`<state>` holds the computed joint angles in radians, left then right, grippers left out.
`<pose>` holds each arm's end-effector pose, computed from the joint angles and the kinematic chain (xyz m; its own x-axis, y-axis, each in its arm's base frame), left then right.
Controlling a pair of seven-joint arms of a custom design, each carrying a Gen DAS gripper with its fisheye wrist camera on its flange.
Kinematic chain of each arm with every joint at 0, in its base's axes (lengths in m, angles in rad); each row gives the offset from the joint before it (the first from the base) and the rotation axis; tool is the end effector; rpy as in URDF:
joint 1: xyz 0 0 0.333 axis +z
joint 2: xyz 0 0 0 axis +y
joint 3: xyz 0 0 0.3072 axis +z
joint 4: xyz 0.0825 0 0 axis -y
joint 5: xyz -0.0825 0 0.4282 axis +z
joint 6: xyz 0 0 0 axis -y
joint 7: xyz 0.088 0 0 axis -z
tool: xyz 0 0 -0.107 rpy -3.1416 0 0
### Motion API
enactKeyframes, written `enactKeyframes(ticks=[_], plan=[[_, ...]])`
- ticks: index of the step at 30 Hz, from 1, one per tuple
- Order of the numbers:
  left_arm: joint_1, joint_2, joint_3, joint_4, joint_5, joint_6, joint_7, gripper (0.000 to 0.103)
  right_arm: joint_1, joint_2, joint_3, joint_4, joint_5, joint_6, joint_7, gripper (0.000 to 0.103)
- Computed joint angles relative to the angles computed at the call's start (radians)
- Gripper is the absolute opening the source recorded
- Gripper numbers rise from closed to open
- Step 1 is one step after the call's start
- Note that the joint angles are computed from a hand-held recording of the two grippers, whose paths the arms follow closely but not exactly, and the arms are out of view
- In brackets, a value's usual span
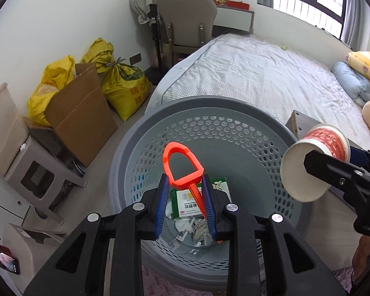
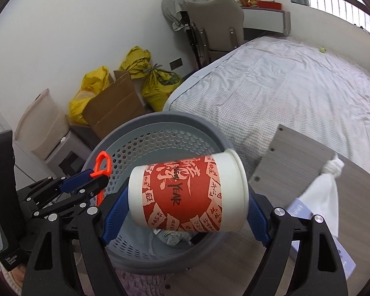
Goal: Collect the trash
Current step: 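Carry scoop and cup over the grey basket and open both tools, then move both tools back from the basket toward the table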
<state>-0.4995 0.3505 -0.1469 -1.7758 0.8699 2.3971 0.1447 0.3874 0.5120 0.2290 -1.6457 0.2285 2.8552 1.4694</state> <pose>0.5710 -0.4137 0.3624 0.2228 -0.9748 -0.0132 -0.7650 -0.1664 -0.6221 0.6414 0.4074 0.3722 0.4992 -0.8341 -0.2347 -0.7323 -0.2613 -0.6289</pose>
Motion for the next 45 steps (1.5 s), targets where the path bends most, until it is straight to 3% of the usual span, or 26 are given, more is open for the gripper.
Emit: enactKeyframes(ticks=[9,14,16,22,40,45], plan=[[0.016,-0.011,0.004,-0.029,-0.025,0.016,-0.008,0.028,0.012,0.064,0.0,0.085,-0.007,-0.043,-0.008,0.08],[0.015,-0.023,0.004,-0.04,-0.011,0.008,-0.027,0.052,0.014,0.065,-0.006,0.089,-0.007,-0.051,-0.013,0.08],[0.015,-0.031,0.003,-0.047,0.002,0.004,-0.04,0.057,0.015,0.061,-0.008,0.083,-0.008,-0.048,-0.011,0.08],[0.022,-0.038,-0.008,-0.052,-0.001,-0.007,-0.051,0.058,0.022,0.038,-0.02,0.049,-0.023,-0.025,0.011,0.08],[0.016,-0.075,-0.027,-0.082,0.036,-0.04,-0.115,0.077,0.029,-0.033,-0.032,-0.043,-0.056,0.024,0.071,0.08],[0.014,-0.089,-0.036,-0.094,0.052,-0.05,-0.133,0.078,0.024,-0.065,-0.026,-0.086,-0.056,0.046,0.073,0.08]])
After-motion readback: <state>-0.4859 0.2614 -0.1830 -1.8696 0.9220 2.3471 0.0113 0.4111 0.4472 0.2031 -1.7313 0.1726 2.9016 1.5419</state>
